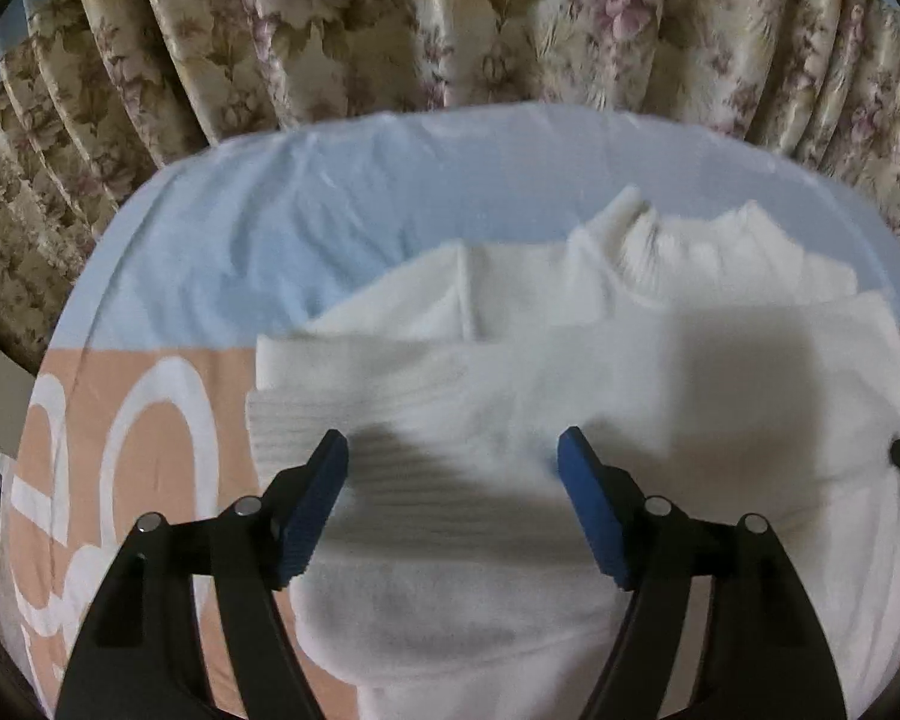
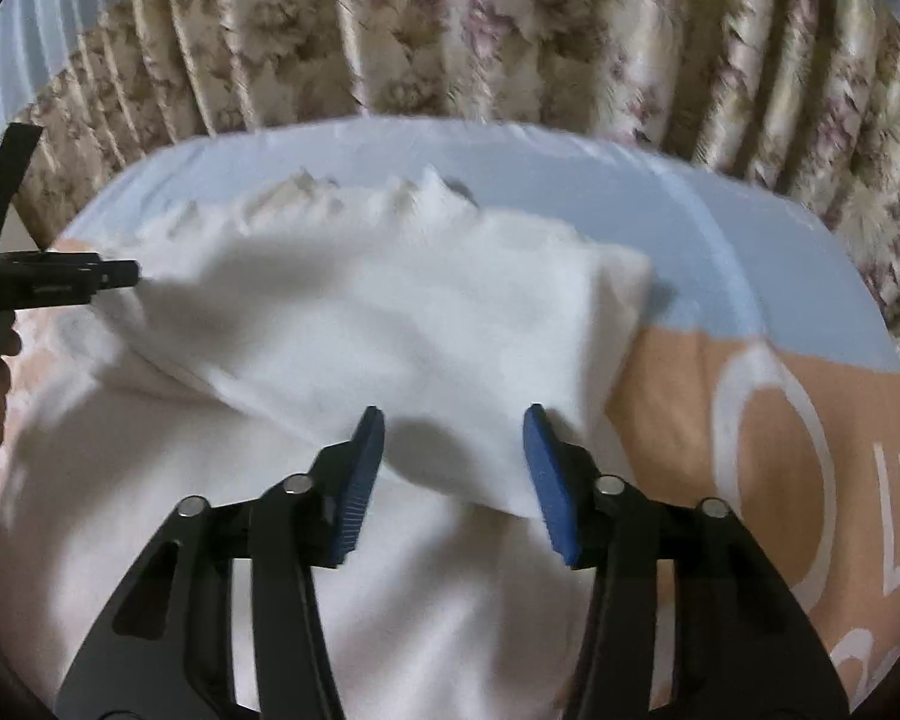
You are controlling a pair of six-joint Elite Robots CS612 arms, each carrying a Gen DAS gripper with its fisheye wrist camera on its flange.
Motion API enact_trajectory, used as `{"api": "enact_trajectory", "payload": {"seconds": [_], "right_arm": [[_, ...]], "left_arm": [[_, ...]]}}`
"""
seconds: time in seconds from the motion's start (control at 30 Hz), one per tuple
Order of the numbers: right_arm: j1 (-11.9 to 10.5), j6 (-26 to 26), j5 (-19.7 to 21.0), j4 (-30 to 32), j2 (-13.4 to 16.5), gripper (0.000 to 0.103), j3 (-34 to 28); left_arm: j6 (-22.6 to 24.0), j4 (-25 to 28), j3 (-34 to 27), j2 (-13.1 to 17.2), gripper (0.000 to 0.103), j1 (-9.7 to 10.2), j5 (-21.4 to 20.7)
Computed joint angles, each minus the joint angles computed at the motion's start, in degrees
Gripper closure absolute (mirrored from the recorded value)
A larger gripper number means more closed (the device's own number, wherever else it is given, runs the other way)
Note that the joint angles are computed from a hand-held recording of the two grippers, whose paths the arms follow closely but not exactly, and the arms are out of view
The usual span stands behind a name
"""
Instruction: Fold small clothes
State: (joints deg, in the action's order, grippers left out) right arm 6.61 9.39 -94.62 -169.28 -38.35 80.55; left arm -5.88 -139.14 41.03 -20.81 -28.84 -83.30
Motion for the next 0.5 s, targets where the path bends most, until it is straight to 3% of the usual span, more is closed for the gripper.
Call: {"api": "enact_trajectory", "payload": {"seconds": [0.07, 0.1, 0.13, 0.17, 0.23, 0.37, 0.4, 0.5], "right_arm": [[-0.44, 0.25, -2.11, 0.17, -0.71, 0.065, 1.68], [-0.71, 0.63, -2.54, 0.40, -0.89, 0.060, 2.27], [-1.22, 1.71, -1.85, 0.24, -1.14, 0.047, 3.07], [-1.80, 3.27, -0.49, -0.44, -1.34, 0.046, 3.83], [-2.55, 5.13, 2.37, -2.38, -1.95, 0.049, 5.03], [-1.34, 3.96, 1.94, -9.07, -1.77, 0.050, 3.91], [-0.74, 3.41, 2.14, -9.86, -1.03, 0.049, 2.21], [0.35, 1.62, 4.15, -7.99, 2.21, 0.049, -4.15]], "left_arm": [[-0.66, -0.79, 1.61, -0.70, 0.030, 0.09, 0.32], [-0.85, -1.33, 2.49, -1.04, 0.030, 0.09, 0.82], [-0.84, -1.88, 3.36, -1.34, 0.029, 0.07, 1.67], [-0.67, -2.14, 3.76, -1.46, 0.028, -0.02, 2.71], [-0.76, -3.86, 5.99, -2.69, 0.029, -0.19, 3.97], [-4.30, -8.74, 8.63, -4.65, 0.027, 0.07, -1.67], [-4.40, -9.31, 7.99, -4.43, 0.022, -0.13, -2.89], [-4.17, -8.79, 3.93, -2.12, 0.020, -1.18, -0.98]]}}
